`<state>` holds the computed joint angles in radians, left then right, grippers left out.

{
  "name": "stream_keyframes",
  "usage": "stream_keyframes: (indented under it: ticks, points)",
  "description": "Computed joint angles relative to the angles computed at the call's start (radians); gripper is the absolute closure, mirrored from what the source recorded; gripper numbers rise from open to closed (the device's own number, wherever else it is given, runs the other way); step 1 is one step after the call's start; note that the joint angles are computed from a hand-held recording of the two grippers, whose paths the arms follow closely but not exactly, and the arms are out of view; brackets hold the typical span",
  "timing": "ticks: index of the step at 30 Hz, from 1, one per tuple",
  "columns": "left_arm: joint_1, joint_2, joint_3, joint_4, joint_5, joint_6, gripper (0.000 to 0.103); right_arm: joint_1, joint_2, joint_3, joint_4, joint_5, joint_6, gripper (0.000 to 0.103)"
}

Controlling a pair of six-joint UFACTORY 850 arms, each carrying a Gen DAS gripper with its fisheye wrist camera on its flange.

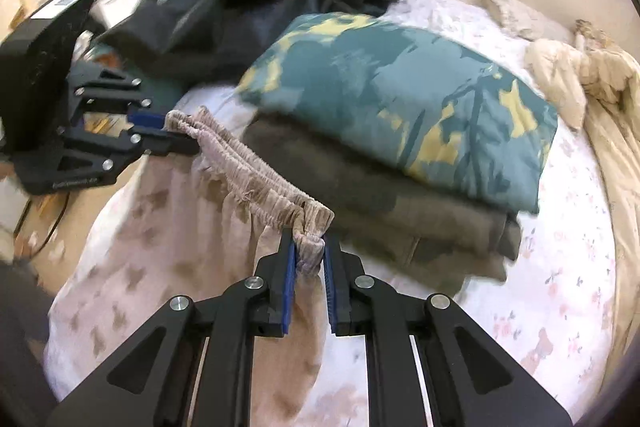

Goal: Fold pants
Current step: 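Grasp the waistband with the right gripper while the left gripper grasps its other end, then fold the waistband down toward the leg hems with both grippers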

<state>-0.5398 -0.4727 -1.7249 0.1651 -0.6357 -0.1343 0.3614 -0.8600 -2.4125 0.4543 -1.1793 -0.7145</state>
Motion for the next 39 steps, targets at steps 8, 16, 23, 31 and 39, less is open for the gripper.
stream_keyframes:
  ticks: [8, 16, 23, 31, 39]
  points:
    - [-0.127, 0.177, 0.185, 0.037, 0.007, 0.06, 0.096, -0.011, 0.373, 0.537, 0.063, 0.081, -0.209, 0.09]
    - [-0.32, 0.304, 0.379, 0.376, -0.018, -0.317, 0.096, 0.004, 0.666, 0.923, 0.097, 0.175, -0.287, 0.09]
    - [-0.458, 0.367, 0.496, 0.394, -0.086, -0.311, 0.096, 0.031, 0.861, 1.201, 0.093, 0.208, -0.305, 0.091]
    - [-0.53, 0.355, 0.567, 0.299, -0.157, -0.284, 0.096, 0.114, 0.946, 1.374, 0.012, 0.236, -0.233, 0.091]
    - [-0.551, 0.268, 0.536, 0.209, -0.257, -0.185, 0.093, 0.184, 0.955, 1.46, -0.134, 0.262, -0.139, 0.085]
